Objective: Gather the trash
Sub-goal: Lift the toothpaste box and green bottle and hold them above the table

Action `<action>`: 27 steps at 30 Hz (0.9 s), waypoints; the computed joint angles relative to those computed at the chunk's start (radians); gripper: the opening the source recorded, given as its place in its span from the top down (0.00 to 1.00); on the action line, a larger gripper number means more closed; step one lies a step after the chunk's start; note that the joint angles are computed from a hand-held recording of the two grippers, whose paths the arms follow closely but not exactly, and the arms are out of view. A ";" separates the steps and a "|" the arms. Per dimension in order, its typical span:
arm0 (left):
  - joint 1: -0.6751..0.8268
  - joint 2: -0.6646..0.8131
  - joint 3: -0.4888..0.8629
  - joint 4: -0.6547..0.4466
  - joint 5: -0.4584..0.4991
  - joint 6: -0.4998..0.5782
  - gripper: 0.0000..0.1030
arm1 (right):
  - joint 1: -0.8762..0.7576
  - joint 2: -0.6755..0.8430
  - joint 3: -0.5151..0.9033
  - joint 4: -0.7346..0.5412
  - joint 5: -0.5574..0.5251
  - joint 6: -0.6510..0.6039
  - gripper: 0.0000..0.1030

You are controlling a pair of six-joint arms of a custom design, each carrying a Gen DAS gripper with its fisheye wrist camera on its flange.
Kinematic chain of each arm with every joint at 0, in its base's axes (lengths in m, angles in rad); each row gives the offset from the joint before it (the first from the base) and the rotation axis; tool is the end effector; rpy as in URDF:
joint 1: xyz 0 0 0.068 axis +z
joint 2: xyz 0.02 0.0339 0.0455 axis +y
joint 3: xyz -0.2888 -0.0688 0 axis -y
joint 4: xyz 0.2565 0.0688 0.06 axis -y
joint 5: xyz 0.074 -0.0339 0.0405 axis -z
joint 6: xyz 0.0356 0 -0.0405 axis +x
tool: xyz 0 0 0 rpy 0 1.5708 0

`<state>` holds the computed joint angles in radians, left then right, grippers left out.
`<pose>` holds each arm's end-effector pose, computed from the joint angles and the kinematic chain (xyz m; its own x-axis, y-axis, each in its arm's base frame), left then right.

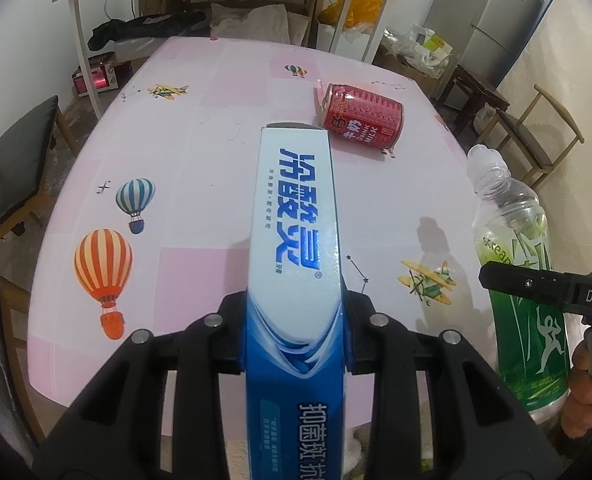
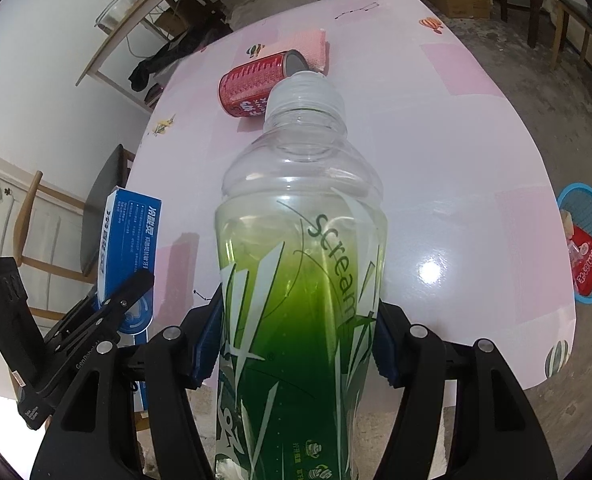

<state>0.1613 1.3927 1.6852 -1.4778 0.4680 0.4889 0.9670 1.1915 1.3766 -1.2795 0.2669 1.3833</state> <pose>0.2364 0.0222 0.4311 -0.7961 0.2951 -0.5283 0.4508 0.8716 -0.1924 0.1235 0.1625 0.3917 -0.8067 0.4995 -0.3157 0.3605 0.8393 0.4069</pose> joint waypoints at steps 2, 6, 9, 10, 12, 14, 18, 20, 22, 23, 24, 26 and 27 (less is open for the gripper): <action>-0.005 0.007 0.000 -0.006 0.004 0.007 0.70 | -0.007 0.009 0.005 0.001 -0.010 -0.006 0.41; -0.029 0.016 -0.002 -0.012 -0.002 0.007 0.70 | -0.019 0.019 0.009 0.003 -0.021 -0.008 0.41; -0.039 0.021 -0.006 -0.019 -0.009 0.009 0.70 | -0.031 0.025 0.005 0.012 -0.032 -0.011 0.41; -0.041 0.022 -0.008 -0.019 -0.010 0.008 0.70 | -0.036 0.024 -0.003 0.019 -0.040 -0.012 0.41; -0.043 0.026 -0.010 -0.023 -0.008 0.007 0.70 | -0.041 0.024 -0.013 0.031 -0.047 -0.013 0.41; -0.051 0.026 -0.012 -0.022 -0.013 0.003 0.70 | -0.042 0.022 -0.025 0.045 -0.052 -0.009 0.41; -0.056 0.025 -0.013 -0.018 -0.016 -0.004 0.70 | -0.051 0.008 -0.050 0.060 -0.062 -0.006 0.41; -0.058 0.023 -0.018 -0.009 -0.024 -0.006 0.70 | -0.056 0.003 -0.055 0.061 -0.062 -0.008 0.41; -0.059 0.032 -0.020 -0.005 -0.032 -0.008 0.70 | -0.068 -0.003 -0.061 0.063 -0.070 -0.015 0.41; -0.058 0.036 -0.022 -0.005 -0.036 -0.008 0.70 | -0.072 -0.004 -0.060 0.059 -0.070 -0.015 0.41; -0.059 0.040 -0.022 -0.002 -0.043 -0.011 0.70 | -0.076 -0.005 -0.058 0.055 -0.070 -0.015 0.41; -0.056 0.045 -0.018 0.005 -0.050 -0.018 0.70 | -0.078 -0.007 -0.051 0.048 -0.064 -0.011 0.41; -0.053 0.045 -0.016 0.008 -0.049 -0.018 0.70 | -0.075 -0.007 -0.047 0.043 -0.060 -0.009 0.41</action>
